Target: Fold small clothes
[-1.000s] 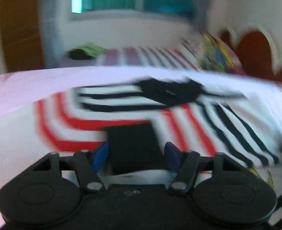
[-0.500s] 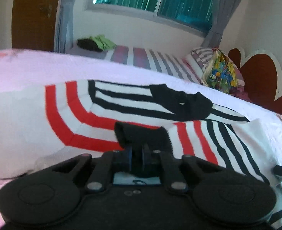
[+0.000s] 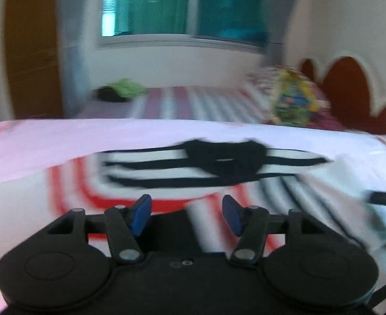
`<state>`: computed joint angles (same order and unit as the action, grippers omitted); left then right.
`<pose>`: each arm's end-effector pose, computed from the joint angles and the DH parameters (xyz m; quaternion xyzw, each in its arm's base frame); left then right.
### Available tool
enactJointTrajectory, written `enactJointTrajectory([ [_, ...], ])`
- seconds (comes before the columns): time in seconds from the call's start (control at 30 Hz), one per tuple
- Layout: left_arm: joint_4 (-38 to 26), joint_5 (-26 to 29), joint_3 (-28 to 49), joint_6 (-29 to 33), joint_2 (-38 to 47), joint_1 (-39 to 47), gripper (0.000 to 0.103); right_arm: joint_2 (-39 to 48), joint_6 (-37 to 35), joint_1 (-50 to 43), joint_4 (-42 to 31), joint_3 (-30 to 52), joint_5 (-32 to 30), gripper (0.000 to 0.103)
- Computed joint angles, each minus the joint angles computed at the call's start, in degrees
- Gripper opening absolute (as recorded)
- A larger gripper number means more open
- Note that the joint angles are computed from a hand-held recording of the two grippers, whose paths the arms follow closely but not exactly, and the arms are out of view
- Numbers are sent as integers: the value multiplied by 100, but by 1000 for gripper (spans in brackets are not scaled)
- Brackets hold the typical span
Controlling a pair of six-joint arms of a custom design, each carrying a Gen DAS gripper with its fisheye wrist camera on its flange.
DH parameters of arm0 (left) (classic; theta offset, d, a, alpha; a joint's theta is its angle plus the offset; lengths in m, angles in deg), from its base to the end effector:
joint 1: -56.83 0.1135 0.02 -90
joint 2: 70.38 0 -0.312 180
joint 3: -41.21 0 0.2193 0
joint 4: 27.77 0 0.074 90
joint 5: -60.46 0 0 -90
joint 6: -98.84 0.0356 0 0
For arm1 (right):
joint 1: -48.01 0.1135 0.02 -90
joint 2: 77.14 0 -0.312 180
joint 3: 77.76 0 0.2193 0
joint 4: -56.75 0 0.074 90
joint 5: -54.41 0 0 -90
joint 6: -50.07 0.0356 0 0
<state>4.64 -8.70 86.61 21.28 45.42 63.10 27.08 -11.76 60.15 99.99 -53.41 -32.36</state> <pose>0.3134 0.0217 0.1218 0.1268 0.8784 -0.0903 0.4519 0.2186 0.0450 0.1347 0.1371 0.8826 0.1310 0.4301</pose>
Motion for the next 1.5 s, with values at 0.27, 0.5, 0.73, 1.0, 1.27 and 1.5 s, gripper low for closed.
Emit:
enactJointTrajectory([
  [0.27, -304, -804, 590, -21, 706, -1173, 65, 913, -779, 210, -792, 1297, -422, 0],
  [0.5, -135, -427, 475, 416, 834, -476, 69, 1270, -1052, -1158, -307, 1299, -902, 0],
  [0.73, -97, -826, 409, 82, 474, -793, 69, 1078, -1204, -1229, -427, 1465, -702, 0],
  [1.0, -751, -1228, 1137, -215, 897, -1428, 78, 1430, -1508, -1648, -1115, 1991, -1080, 0],
  [1.27, -88, -1098, 249, 118, 567, -840, 74, 527, -1670, -1695, -226, 645, -1490, 45],
  [1.5, 67, -1030, 5, 36, 380, -506, 74, 1037, -1468, -1221, 605, 211, -819, 36],
])
